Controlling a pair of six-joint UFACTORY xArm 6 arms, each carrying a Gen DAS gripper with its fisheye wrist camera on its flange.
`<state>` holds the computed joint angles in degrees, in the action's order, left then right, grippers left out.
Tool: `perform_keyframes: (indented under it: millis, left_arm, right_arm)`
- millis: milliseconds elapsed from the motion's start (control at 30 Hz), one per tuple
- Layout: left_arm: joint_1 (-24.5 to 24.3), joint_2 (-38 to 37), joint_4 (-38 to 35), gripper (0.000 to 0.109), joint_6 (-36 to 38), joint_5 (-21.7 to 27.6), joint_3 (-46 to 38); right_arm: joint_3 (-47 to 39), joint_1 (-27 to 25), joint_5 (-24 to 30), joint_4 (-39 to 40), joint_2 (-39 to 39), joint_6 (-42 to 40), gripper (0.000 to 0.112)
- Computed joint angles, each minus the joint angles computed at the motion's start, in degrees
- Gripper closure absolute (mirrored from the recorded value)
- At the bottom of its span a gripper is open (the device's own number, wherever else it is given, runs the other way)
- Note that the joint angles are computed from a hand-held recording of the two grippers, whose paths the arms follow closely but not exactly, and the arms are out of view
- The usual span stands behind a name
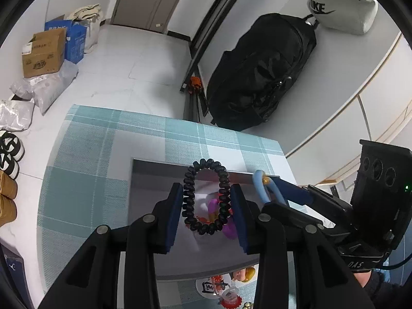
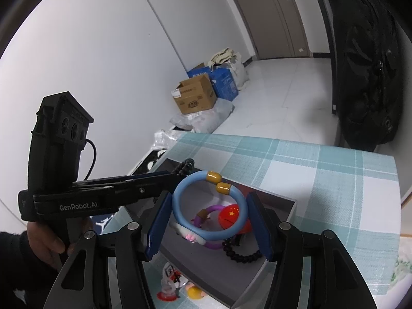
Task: Organize jewelry
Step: 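Carry the blue bangle and black bracelet into the box and open both grippers, then withdraw both grippers from the box toward the remaining items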
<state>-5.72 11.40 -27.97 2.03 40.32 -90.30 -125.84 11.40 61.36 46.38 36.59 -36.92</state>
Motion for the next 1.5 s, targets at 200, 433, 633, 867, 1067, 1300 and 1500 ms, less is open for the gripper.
perform_keyframes:
  millis: [200, 433, 633, 867, 1067, 1300, 1500]
  left_arm:
    - [0.2, 0.6, -1.4, 0.077, 1.9, 0.6, -0.7]
    - [1.0, 2.1, -4.4, 0.064, 2.6, 4.2, -3.3]
    - [1.1, 0.3, -5.8, 0.039, 3.3, 2.0, -1.3]
    - [0.8, -2.3, -3.0, 0.039, 0.9, -1.6, 2.7]
    - [-0.6, -7.5, 1.9, 0.039, -1.1, -7.1, 9.2]
    - [-1.7, -13.0, 8.0, 0.039, -5.9, -9.3, 15.9]
    - [-2.4, -16.5, 9.5, 0.038, -8.4, -8.5, 20.3]
  right_arm:
    - [-0.2, 0.2, -0.5, -0.6, 0.3, -0.3, 0.054]
    - [2.7, 1.0, -3.9, -2.7, -1.3, -1.6, 0.05]
    - [9.6, 0.5, -7.7, 0.8, -6.4, -5.8, 0.037]
    - [16.5, 0.2, -11.3, 1.5, -11.3, -6.6, 0.023]
    - [22.3, -0.4, -13.9, 2.9, -15.6, -6.3, 0.011]
    - [29.2, -0.9, -15.5, 5.0, -20.8, -6.1, 0.01]
    - [35.1, 0.1, -16.3, 4.0, -25.3, -6.5, 0.01]
